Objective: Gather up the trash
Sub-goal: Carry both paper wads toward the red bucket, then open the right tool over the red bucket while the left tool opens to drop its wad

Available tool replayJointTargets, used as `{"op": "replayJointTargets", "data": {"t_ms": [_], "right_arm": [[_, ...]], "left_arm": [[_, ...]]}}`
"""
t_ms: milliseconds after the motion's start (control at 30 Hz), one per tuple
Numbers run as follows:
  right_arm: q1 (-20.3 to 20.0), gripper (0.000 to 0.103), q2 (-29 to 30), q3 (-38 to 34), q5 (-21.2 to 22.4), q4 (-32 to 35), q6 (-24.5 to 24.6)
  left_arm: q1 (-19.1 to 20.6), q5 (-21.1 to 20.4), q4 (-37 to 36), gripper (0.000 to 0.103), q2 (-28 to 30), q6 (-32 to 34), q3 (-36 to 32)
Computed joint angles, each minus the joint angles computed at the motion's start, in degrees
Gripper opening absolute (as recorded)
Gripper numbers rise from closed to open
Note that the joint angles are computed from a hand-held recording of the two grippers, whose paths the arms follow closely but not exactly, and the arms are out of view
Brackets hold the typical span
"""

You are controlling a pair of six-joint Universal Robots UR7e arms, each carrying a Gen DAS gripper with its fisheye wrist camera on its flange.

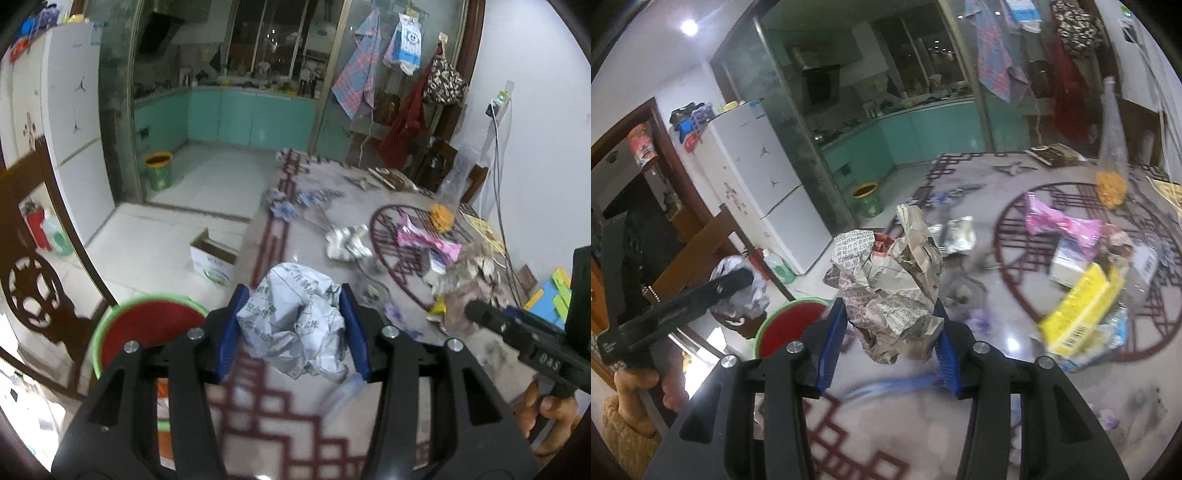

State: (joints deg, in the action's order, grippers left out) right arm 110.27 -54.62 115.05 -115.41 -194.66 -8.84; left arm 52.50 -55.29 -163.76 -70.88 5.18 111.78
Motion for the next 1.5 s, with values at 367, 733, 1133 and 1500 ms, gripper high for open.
{"op": "replayJointTargets", "data": {"t_ms": [367, 733, 1133, 1500], "right_arm": [[1.56, 0.048, 8.09, -8.61, 0.55, 2.27, 1.50], [2.57, 0.048, 17.52, -18.67, 4.79, 11.04, 3.66], [3.22, 0.075, 25.63, -31.23, 4.09, 24.85, 1.67], [2.55, 0.090, 14.68, -14.33, -1.93, 9.88, -1.73]], "left_arm": [[4.66, -0.56, -2.11, 0.048, -1.74, 3.66, -0.34], [9.86, 3.86, 3.19, 0.048, -3.42, -6.66, -2.65], [10.35, 5.88, 3.14, 0.048, -3.88, -10.30, -3.01], [10.43, 5.07, 6.42, 0.054, -3.08, -12.42, -3.74]]}}
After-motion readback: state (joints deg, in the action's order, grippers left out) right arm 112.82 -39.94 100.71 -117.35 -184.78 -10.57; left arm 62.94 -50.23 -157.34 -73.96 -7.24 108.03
